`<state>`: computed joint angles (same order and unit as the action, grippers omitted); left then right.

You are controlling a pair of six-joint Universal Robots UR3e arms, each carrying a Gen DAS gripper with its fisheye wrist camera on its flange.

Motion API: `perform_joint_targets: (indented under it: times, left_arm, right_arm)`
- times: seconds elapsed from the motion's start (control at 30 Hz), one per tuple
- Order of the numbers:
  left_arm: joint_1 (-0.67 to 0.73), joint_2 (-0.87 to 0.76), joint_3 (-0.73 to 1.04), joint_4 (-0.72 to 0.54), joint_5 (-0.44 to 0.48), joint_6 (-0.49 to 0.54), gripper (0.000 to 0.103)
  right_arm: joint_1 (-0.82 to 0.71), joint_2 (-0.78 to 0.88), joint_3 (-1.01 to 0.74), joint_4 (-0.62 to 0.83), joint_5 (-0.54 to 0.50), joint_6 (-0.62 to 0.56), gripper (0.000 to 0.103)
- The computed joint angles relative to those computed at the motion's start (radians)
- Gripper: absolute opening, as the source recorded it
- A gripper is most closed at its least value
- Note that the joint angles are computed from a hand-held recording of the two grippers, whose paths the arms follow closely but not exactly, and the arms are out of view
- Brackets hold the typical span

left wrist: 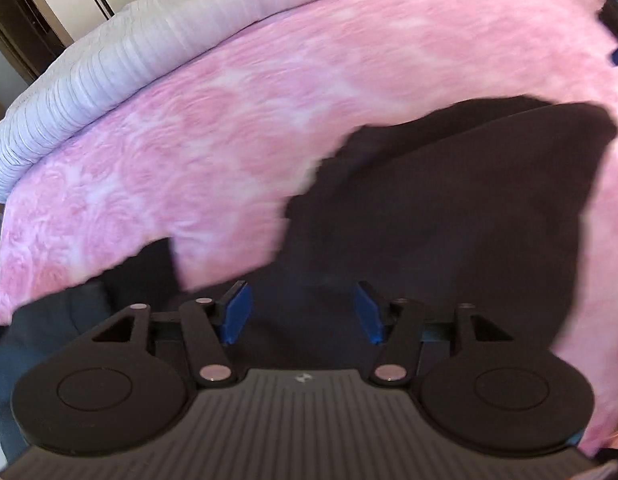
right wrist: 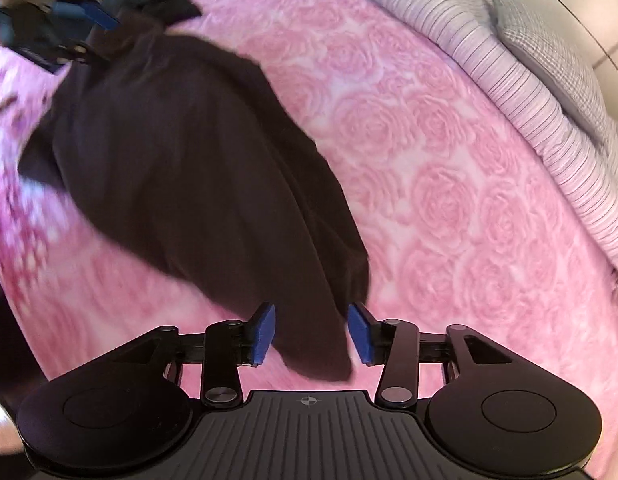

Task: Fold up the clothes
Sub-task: 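Lift the brown shirt off the pile with both grippers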

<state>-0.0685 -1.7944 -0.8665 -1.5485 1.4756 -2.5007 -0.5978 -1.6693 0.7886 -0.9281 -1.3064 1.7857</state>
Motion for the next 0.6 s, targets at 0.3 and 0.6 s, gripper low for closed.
perform_joint_targets:
  times: [0.3,0.6]
  left_arm:
    - [0.197,-0.201,0.325,-0.404,-0.235,0.366,0.0]
    - [0.164,0.039,0.337,-0.718,-0.575,0.492,0.0]
  right_arm:
    - [0.363,0.188,-0.123,-0.041,0.009,0.612,0.05]
    - [0.364,0.303,-0.274,0.084,0.368,1.182,0.073]
